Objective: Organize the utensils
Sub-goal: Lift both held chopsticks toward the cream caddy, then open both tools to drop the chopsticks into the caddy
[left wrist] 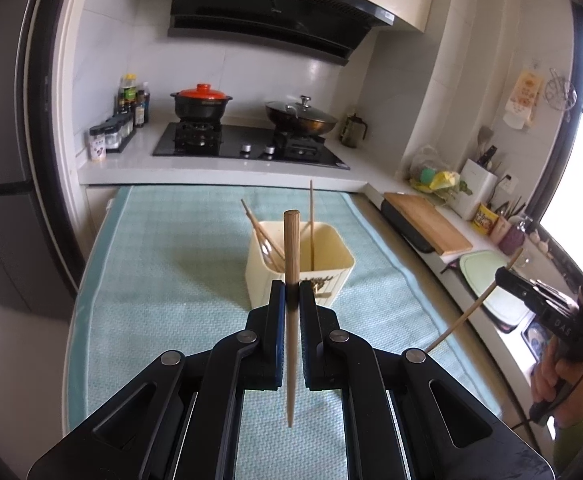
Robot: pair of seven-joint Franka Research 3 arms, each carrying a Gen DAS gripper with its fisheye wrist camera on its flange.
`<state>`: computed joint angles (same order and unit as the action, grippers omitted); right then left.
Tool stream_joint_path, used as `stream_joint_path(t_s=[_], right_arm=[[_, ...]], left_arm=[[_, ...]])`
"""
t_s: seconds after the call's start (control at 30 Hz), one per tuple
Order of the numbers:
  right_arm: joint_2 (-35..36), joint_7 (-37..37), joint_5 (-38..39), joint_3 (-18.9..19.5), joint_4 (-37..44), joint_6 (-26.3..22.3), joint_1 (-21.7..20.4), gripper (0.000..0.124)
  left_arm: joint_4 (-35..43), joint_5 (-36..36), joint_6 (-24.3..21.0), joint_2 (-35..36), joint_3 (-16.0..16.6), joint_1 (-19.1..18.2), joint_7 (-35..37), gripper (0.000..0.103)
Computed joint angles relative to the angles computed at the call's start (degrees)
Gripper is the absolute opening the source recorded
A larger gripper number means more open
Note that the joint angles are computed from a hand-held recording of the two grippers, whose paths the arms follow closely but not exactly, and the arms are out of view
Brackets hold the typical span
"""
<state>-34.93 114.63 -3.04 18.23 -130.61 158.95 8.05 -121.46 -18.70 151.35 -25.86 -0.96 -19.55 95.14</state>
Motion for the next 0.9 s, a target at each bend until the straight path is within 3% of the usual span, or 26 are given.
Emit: stream_joint_path(t_s=[0.13, 0.3, 0.53, 0.67, 0.9], right_arm=[[4.15, -0.58, -1.91, 0.34, 4.52, 1.15, -1.74, 0.007], [10.57, 0.62, -7.19, 2.17, 11.92, 4.54, -5.25, 0.007], [23.81, 9.10, -20.02, 5.70, 24.76, 9.24, -9.85, 0.007], [32.41, 10.41, -25.07, 5.37, 32.32, 6.81, -8.41, 0.007], [45.72, -5.26, -10.83, 2.85, 44.22, -5.09, -3.67, 0.007]], left_arm=[[4.80, -1.56, 0.22, 3.44, 0.80, -0.40, 1.66, 0.005], [12.08, -2.23, 3.28, 9.24, -0.62, 0.92, 3.07, 0.005], [26.35, 1.46, 7.95, 22.85, -5.75, 5.20, -0.87, 0.005], [35.86, 4.37, 4.70, 32.02, -8.85, 7.58, -4.01, 0.005], [46.52, 10.37, -2.89, 44.35, -12.37, 9.50, -8.80, 0.005]])
